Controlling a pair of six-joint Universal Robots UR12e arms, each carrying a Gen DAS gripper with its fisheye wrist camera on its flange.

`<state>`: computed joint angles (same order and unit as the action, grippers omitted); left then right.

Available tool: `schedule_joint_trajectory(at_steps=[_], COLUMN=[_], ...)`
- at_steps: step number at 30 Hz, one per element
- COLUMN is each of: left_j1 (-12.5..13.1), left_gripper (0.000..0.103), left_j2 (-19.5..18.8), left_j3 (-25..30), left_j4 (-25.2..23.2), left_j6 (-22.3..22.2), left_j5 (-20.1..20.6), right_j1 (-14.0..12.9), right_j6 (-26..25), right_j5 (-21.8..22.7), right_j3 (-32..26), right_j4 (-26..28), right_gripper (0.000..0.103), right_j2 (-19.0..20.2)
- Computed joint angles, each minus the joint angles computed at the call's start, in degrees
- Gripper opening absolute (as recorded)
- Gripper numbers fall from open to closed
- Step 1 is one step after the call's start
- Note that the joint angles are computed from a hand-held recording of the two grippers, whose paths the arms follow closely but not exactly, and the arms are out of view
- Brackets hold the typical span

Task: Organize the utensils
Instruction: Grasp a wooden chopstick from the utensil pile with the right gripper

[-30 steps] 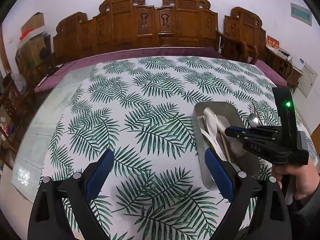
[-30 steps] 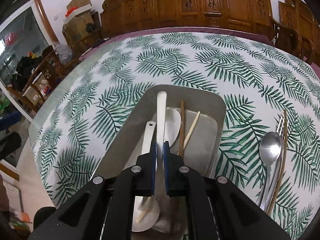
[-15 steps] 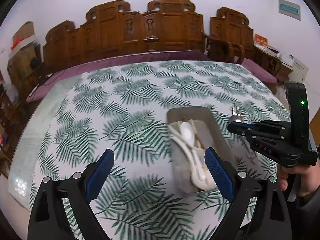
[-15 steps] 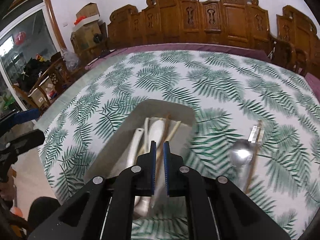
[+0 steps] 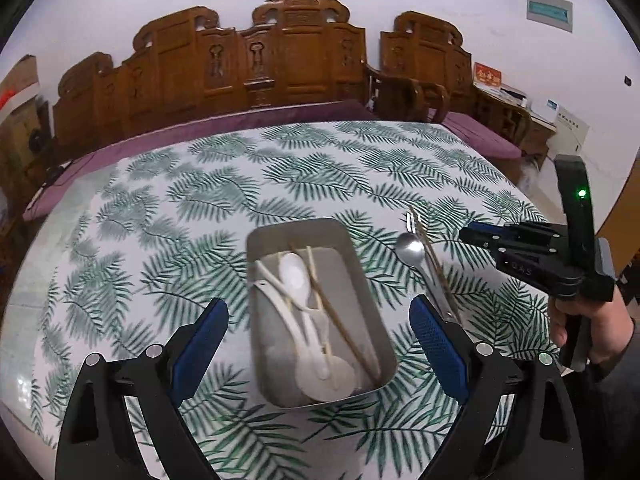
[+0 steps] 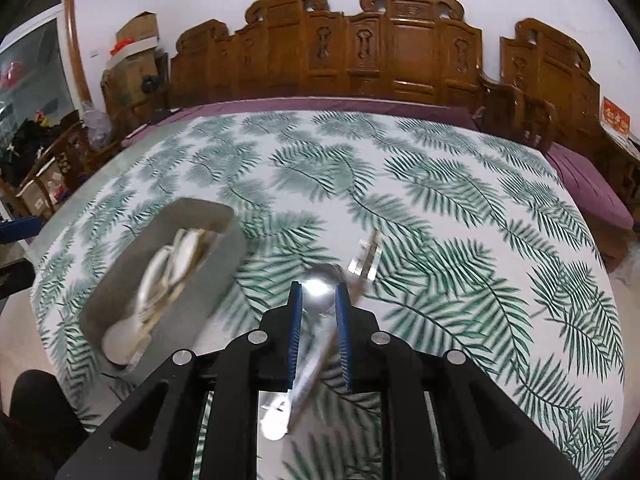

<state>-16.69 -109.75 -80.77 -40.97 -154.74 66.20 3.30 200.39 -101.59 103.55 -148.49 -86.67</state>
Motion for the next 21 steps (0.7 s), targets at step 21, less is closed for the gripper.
schedule_joint_trajectory(at_steps=[21], left_j1=[-2.33], left_gripper=[0.088], left_j2=[-0.98], left_j3=[-0.75], left_j4=[-1.55], left_j6=[-0.54], left_j5=[-1.02], right_j1=[-1.09], right_j6=[2.72], right_j5=[4.08], right_j3=[1.57], right_j4=[3.34], right_gripper=[0.018], right_j2=[2.28])
